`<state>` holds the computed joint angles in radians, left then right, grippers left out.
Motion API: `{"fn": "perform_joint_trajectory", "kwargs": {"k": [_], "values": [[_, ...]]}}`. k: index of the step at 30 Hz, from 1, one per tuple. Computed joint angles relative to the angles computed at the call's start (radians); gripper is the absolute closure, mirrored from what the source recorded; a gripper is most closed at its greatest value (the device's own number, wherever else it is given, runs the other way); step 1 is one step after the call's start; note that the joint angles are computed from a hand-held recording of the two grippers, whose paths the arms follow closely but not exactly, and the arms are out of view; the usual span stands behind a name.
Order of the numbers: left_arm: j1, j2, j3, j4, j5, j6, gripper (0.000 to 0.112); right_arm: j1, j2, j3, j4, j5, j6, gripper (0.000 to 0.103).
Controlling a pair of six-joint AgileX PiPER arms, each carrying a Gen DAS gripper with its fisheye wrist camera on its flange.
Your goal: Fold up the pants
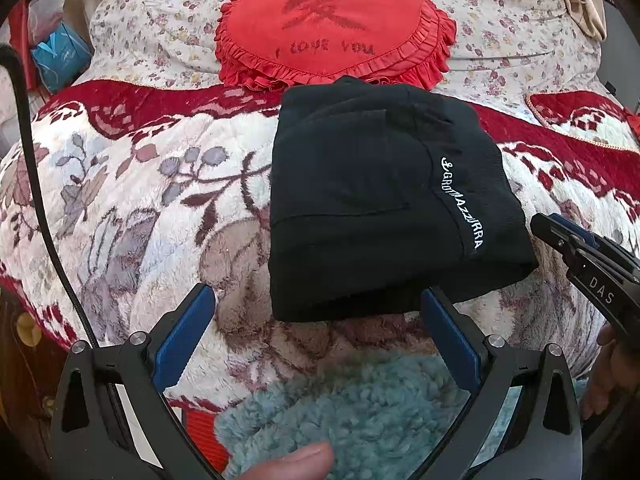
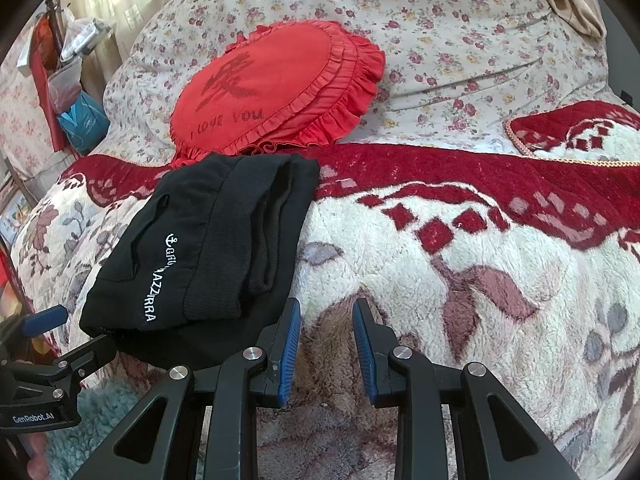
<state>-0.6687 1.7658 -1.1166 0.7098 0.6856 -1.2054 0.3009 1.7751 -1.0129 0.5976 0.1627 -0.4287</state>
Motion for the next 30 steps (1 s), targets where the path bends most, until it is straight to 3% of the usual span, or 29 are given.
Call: {"fn": "perform_joint_trajectory", "kwargs": {"k": [30], "values": [[0.013, -0.003, 0.01, -0.017, -0.017, 0.022, 0.01, 0.006, 0.003, 0.003, -0.036, -0.008, 0.039, 0.077]]}}
